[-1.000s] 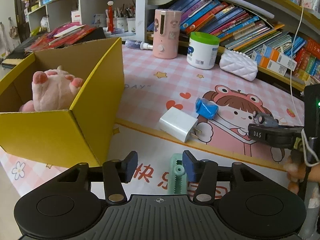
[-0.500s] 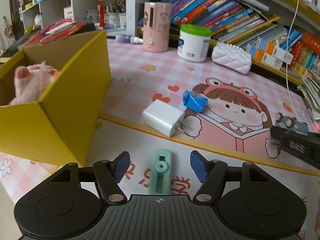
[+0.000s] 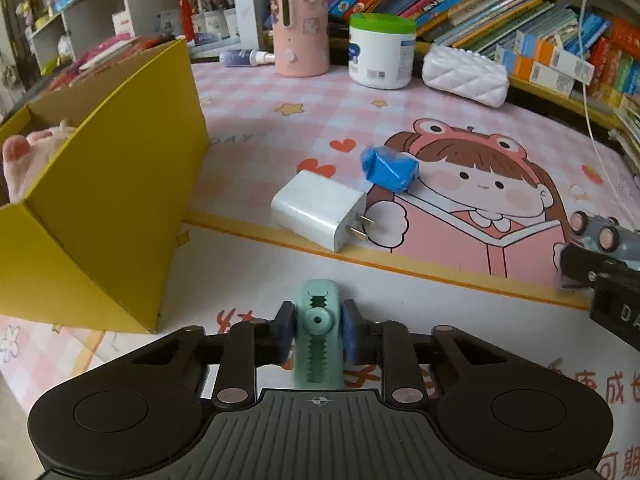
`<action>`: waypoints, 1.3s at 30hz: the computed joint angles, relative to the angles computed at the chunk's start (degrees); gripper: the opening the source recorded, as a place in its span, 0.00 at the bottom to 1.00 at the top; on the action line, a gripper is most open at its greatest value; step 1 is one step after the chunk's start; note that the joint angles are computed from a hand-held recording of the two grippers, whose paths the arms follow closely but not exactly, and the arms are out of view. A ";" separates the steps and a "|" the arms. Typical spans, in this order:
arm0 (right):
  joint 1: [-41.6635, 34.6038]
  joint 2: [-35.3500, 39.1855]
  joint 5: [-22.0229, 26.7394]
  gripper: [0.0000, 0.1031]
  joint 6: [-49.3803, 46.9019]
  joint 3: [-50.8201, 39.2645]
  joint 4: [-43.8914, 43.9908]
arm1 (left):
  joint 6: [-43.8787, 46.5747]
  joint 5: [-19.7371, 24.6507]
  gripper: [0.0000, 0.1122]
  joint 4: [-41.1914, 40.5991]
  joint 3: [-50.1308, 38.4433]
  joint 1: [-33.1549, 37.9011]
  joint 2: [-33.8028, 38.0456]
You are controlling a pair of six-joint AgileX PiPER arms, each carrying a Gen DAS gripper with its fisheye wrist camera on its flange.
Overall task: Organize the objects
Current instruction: 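Lift and carry the correction tape and toy car toward the yellow box with both tools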
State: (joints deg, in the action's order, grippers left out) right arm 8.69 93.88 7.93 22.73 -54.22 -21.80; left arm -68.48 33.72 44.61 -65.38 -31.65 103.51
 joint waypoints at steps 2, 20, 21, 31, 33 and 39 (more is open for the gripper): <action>0.37 0.05 -0.05 0.37 -1.35 -0.03 1.25 | -0.36 -0.30 0.20 0.03 0.54 0.08 -0.71; 10.26 -4.62 2.63 0.37 22.03 2.58 -20.59 | -12.78 -4.34 0.20 13.40 14.25 0.59 -15.59; 11.45 -5.14 3.38 0.37 25.37 2.88 -23.41 | -13.10 -4.67 0.20 13.87 15.48 0.84 -16.86; 27.46 -9.28 14.98 0.37 48.19 4.13 -38.66 | -5.14 -8.15 0.20 9.49 27.14 7.95 -31.88; 31.58 -9.47 17.93 0.37 50.45 3.70 -39.13 | -0.65 -8.99 0.20 6.29 29.21 10.71 -35.45; 42.58 -8.47 25.13 0.37 55.08 1.22 -39.51 | 21.71 -12.10 0.20 -10.93 33.59 22.24 -44.93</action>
